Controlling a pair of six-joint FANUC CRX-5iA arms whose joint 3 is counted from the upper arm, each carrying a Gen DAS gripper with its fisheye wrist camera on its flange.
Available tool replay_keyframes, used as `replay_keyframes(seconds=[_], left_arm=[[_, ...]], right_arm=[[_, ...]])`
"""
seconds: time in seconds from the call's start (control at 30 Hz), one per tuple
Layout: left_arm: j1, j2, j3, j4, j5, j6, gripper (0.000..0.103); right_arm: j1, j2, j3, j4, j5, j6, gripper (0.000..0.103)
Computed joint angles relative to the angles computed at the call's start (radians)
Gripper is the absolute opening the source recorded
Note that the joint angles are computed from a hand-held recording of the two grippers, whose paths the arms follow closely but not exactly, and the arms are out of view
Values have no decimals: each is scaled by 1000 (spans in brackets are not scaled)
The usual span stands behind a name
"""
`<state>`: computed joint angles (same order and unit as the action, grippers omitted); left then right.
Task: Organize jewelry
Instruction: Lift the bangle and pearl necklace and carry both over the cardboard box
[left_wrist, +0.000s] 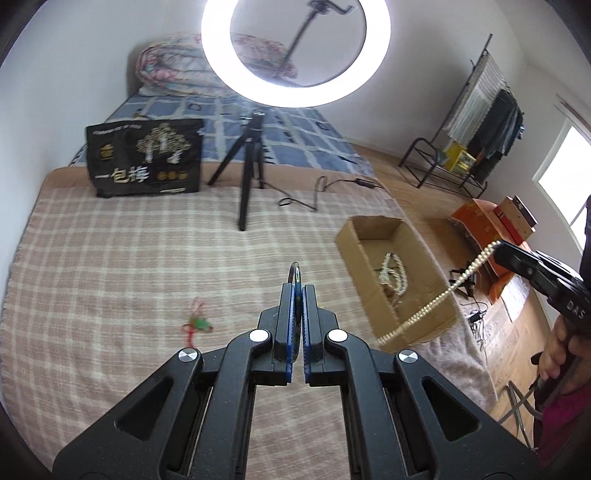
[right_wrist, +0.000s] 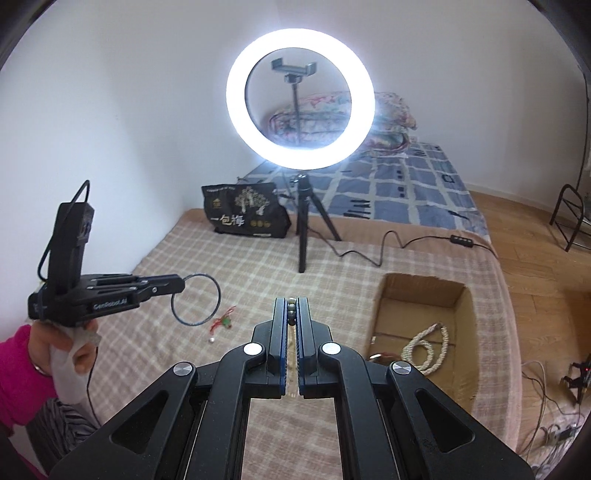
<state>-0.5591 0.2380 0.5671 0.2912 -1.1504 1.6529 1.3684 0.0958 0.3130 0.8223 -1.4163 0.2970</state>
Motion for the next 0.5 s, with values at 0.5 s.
replay_keyframes(seconds=[0.5], left_arm=[[-150,337,465,51,-112,68,1]], right_arm=[[11,-138,-125,0,-107,-27,3]])
